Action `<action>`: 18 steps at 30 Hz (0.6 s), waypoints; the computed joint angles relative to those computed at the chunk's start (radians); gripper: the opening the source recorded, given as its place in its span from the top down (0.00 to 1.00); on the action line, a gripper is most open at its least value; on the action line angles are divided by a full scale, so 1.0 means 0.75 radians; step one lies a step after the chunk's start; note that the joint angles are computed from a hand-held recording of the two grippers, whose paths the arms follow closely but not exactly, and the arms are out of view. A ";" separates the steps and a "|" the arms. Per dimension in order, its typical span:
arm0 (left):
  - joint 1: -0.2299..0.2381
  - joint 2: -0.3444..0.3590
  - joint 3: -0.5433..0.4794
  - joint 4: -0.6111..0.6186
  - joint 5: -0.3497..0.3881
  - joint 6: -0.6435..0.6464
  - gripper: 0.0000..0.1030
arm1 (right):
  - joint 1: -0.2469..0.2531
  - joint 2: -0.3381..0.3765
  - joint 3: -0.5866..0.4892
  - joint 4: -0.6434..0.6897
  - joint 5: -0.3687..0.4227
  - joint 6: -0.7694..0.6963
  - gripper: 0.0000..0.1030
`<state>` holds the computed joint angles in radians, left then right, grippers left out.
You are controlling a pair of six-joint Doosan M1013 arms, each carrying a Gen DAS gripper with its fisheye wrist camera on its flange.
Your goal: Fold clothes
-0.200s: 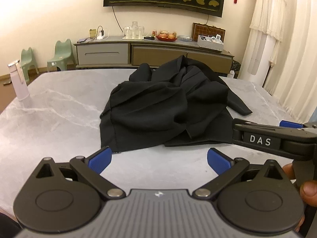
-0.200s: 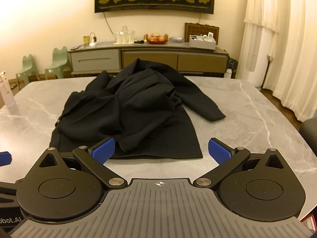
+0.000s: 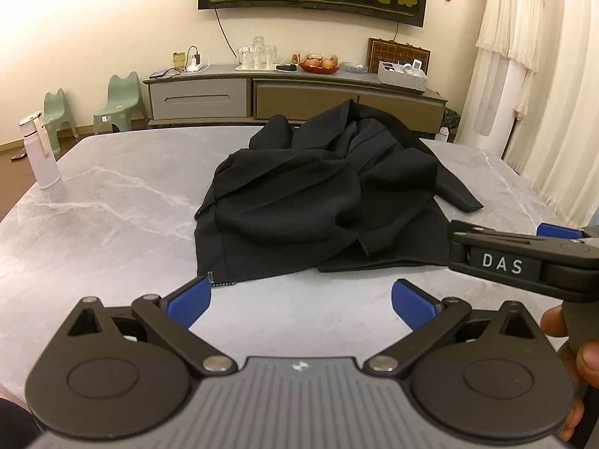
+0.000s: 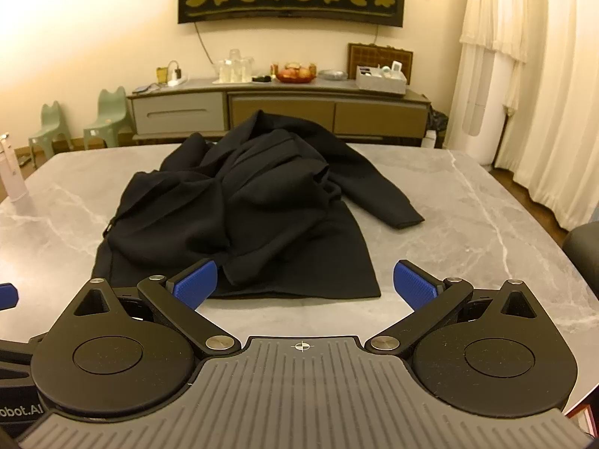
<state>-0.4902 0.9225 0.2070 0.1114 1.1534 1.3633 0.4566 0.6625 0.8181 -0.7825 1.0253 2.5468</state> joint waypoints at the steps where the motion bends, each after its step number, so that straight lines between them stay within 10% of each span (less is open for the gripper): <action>1: -0.002 -0.012 0.024 0.009 -0.012 0.001 0.00 | 0.000 -0.001 0.002 -0.002 -0.001 0.001 0.00; 18: -0.008 0.015 -0.030 0.040 0.049 0.020 0.00 | 0.004 -0.009 0.019 -0.011 -0.006 0.002 0.00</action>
<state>-0.4965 0.9334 0.1849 0.1414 1.1901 1.3783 0.4595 0.6560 0.8323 -0.7908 1.0205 2.5482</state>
